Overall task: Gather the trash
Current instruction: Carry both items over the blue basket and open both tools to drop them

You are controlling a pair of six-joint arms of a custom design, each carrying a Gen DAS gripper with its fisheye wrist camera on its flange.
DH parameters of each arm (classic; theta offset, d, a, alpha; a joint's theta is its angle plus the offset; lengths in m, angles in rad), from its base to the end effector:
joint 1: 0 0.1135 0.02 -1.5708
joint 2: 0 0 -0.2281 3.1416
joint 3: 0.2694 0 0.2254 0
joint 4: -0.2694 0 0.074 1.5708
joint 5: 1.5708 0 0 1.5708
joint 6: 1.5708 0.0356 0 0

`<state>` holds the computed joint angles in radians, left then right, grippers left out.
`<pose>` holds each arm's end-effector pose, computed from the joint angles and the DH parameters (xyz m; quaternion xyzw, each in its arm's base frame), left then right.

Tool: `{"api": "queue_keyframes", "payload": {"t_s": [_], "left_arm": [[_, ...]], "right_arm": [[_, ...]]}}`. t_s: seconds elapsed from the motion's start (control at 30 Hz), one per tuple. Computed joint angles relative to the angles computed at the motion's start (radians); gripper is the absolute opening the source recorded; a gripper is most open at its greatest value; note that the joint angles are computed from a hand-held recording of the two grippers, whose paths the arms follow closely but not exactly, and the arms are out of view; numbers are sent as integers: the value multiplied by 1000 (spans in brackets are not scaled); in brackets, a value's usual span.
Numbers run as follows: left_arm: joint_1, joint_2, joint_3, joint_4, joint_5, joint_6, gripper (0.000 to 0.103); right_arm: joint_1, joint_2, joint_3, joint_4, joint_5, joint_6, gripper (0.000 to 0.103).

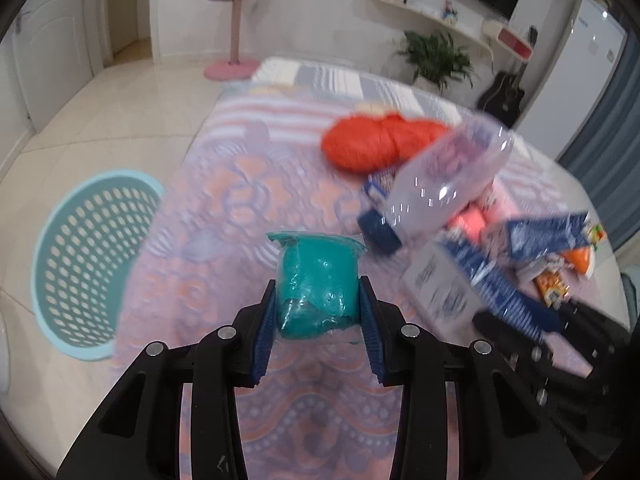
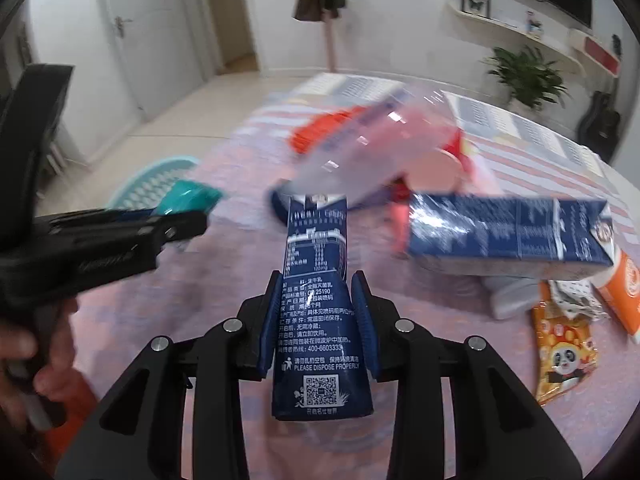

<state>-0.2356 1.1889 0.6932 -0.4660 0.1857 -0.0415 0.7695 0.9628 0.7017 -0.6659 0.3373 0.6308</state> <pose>0.2095 -0.0570 0.1852 0.1197 0.9427 -0.1288 0.2835 0.1373 0.1166 0.2165 -0.0118 0.9366 0.0792 0.3411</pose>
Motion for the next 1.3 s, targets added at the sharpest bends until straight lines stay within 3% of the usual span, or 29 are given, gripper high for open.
{"api": "queue_keyframes", "payload": {"t_s": [0.17, 0.3, 0.47, 0.67, 0.93, 1.23, 1.3], "left_arm": [[205, -112, 49, -102, 114, 90, 37], [456, -102, 123, -164, 240, 201, 37], [755, 32, 248, -190, 367, 305, 37], [950, 233, 335, -156, 433, 350, 37], [989, 458, 358, -29, 396, 344, 37], [938, 691, 443, 33, 306, 316, 37], [930, 726, 465, 31, 297, 312, 37]], "right_arm": [[117, 90, 149, 5, 66, -3, 32], [145, 225, 309, 67, 64, -65, 31], [148, 435, 517, 154, -7, -134, 32], [173, 745, 818, 169, -57, -209, 31], [136, 1102, 1166, 87, -177, -162, 32], [75, 1555, 1709, -221, -323, -41, 32], [60, 1595, 1744, -227, -359, -23, 32]]}}
